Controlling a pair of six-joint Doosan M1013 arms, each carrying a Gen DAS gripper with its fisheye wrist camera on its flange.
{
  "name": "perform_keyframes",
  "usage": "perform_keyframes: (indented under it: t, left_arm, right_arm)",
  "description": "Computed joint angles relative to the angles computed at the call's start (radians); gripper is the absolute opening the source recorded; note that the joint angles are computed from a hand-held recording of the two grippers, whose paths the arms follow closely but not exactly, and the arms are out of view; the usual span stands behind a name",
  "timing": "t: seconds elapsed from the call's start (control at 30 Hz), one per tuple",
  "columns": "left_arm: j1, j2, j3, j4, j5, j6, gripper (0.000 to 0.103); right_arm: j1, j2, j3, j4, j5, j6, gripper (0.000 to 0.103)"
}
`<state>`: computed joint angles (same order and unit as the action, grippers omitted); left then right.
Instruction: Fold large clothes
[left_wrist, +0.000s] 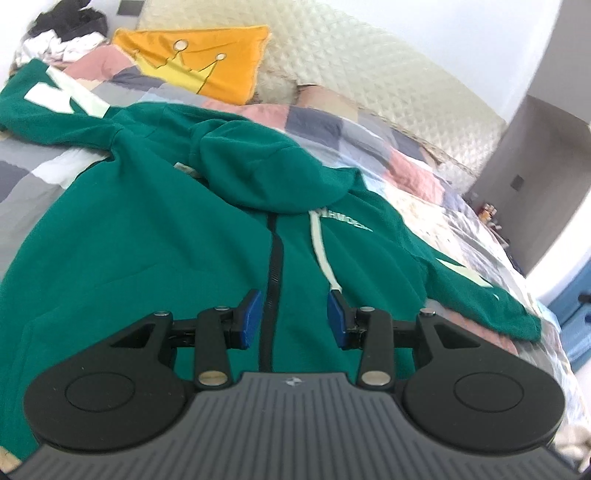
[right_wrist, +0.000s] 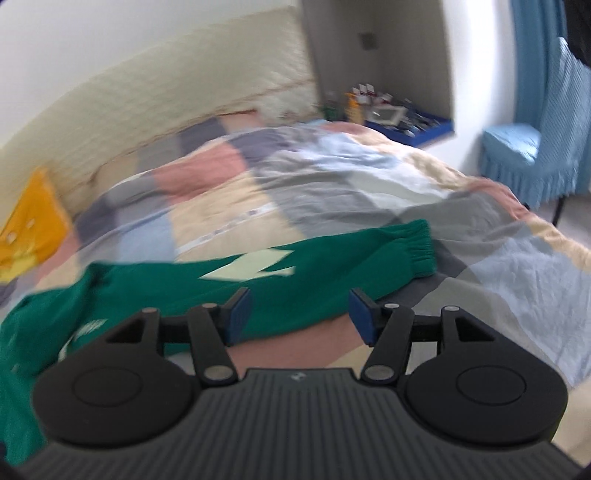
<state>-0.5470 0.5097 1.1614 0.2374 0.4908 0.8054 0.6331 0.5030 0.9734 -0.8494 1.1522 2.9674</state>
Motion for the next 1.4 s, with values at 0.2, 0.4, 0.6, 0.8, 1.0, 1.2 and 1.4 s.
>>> perform_keyframes:
  t: [0.2, 0.4, 0.6, 0.8, 1.0, 1.2, 1.4]
  left_arm:
    - [-0.016, -0.050, 0.060, 0.020, -0.007, 0.007, 0.045]
    - [-0.022, -0.083, 0.102, 0.029, -0.010, 0.008, 0.045]
    - [-0.022, -0.112, 0.142, 0.041, -0.022, -0.015, 0.045]
    - [0.007, -0.139, 0.159, 0.015, 0.007, -0.012, 0.045]
    - [0.077, -0.155, 0.134, -0.019, 0.102, 0.013, 0.055]
    - [0.182, -0.138, 0.073, -0.191, 0.290, 0.169, 0.063]
    - [0.268, -0.082, 0.041, -0.426, 0.423, 0.366, 0.064]
  right_arm:
    - [0.095, 0.009, -0.035, -0.019, -0.076, 0.012, 0.060]
    - [0.156, 0.042, -0.053, 0.057, -0.203, 0.110, 0.060]
    - [0.191, 0.080, -0.059, 0.088, -0.286, 0.055, 0.060]
    - [0.175, 0.077, 0.002, 0.221, -0.356, -0.006, 0.060]
    - [0.151, 0.074, 0.023, 0.367, -0.305, 0.010, 0.062]
    - [0.136, 0.072, 0.044, 0.410, -0.307, 0.105, 0.065]
    - [0.121, 0.073, 0.061, 0.469, -0.309, 0.178, 0.085]
